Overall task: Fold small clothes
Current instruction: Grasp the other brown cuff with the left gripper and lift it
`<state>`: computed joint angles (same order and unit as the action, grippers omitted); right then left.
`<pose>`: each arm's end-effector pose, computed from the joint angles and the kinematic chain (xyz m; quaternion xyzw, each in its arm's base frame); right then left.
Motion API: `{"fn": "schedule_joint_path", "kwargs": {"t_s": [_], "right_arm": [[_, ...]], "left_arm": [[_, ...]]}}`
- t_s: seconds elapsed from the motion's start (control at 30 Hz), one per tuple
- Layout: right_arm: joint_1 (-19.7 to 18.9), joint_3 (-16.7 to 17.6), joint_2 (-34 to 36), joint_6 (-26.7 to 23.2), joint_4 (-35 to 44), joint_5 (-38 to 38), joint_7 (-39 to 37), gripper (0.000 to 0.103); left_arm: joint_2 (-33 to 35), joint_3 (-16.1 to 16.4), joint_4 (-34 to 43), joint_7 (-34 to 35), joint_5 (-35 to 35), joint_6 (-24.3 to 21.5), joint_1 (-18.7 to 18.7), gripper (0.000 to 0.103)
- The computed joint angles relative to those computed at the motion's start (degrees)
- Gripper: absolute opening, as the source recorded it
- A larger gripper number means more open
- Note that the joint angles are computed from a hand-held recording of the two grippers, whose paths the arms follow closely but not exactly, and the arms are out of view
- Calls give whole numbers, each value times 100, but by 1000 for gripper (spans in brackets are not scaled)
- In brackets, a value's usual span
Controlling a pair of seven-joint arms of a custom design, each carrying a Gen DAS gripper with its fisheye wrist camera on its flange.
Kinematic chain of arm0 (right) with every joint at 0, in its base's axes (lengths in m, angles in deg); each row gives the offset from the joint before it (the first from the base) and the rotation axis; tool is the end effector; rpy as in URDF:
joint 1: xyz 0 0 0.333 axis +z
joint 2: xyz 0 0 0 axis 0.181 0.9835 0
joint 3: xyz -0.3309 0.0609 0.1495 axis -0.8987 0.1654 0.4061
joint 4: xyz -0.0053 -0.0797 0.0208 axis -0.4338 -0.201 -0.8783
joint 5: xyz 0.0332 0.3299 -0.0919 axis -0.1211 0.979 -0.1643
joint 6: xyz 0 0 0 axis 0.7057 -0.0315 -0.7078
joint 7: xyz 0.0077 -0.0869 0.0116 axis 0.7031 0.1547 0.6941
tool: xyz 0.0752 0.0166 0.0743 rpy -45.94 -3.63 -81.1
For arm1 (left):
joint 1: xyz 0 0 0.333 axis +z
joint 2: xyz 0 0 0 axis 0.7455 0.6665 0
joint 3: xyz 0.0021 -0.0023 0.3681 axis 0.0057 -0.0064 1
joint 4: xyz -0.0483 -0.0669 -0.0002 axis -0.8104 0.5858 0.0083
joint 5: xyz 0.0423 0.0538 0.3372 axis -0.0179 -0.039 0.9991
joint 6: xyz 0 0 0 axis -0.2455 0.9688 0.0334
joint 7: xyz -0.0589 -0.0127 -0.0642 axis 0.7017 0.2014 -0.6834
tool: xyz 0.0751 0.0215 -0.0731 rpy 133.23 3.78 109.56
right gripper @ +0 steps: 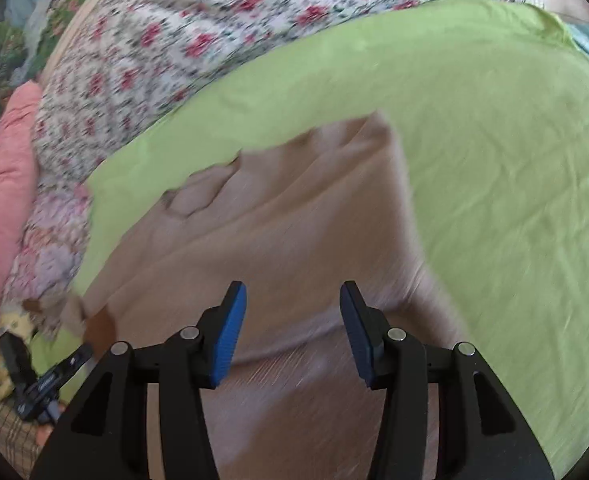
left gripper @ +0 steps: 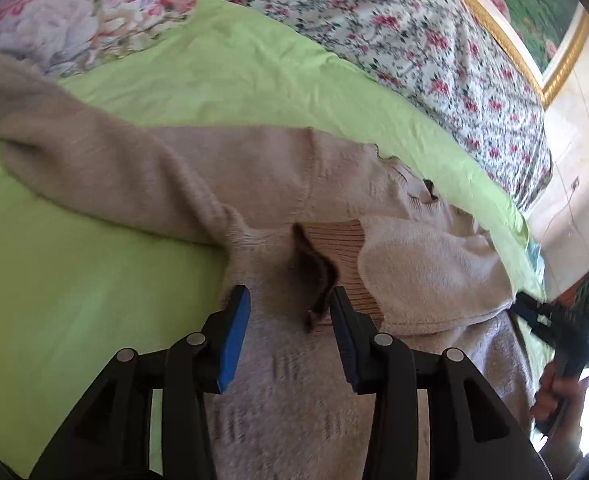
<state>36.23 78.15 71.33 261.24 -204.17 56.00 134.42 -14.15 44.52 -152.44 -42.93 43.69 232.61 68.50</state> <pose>0.4733 0.2946 0.5133 -0.6254 0.6890 -0.0896 0.3551 0.3965 -0.1105 0.4740 -0.8086 0.4508 -0.3455 0.1538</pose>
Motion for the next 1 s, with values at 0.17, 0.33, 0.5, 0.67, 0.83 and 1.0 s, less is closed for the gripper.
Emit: {"fn": "schedule_joint_path", "kwargs": {"t_s": [0.17,0.33,0.5,0.67,0.83,1.0], "right_arm": [[12,400,-60,92,-176,793,-561,50],[258,412,-142,223,-281,781,-548,50],[439,393,-144,283,-248,449,-319,51],[421,692,-46,241,-201,1109,-943,51],[432,892,105,199,-116,1789,-1525,51],[363,1097,236,187,-84,2455,-2026,51]], "left_arm": [[-613,-116,-191,-293,33,-287,380,69],[-850,1114,-433,-247,-25,-443,-217,73],[-945,1770,-410,-228,-129,-755,-65,73],[-793,1864,76,-520,124,-1175,728,76],[-212,2094,917,-788,630,-1815,1055,85],[576,2188,1745,-1510,1456,-2883,1359,77]]}}
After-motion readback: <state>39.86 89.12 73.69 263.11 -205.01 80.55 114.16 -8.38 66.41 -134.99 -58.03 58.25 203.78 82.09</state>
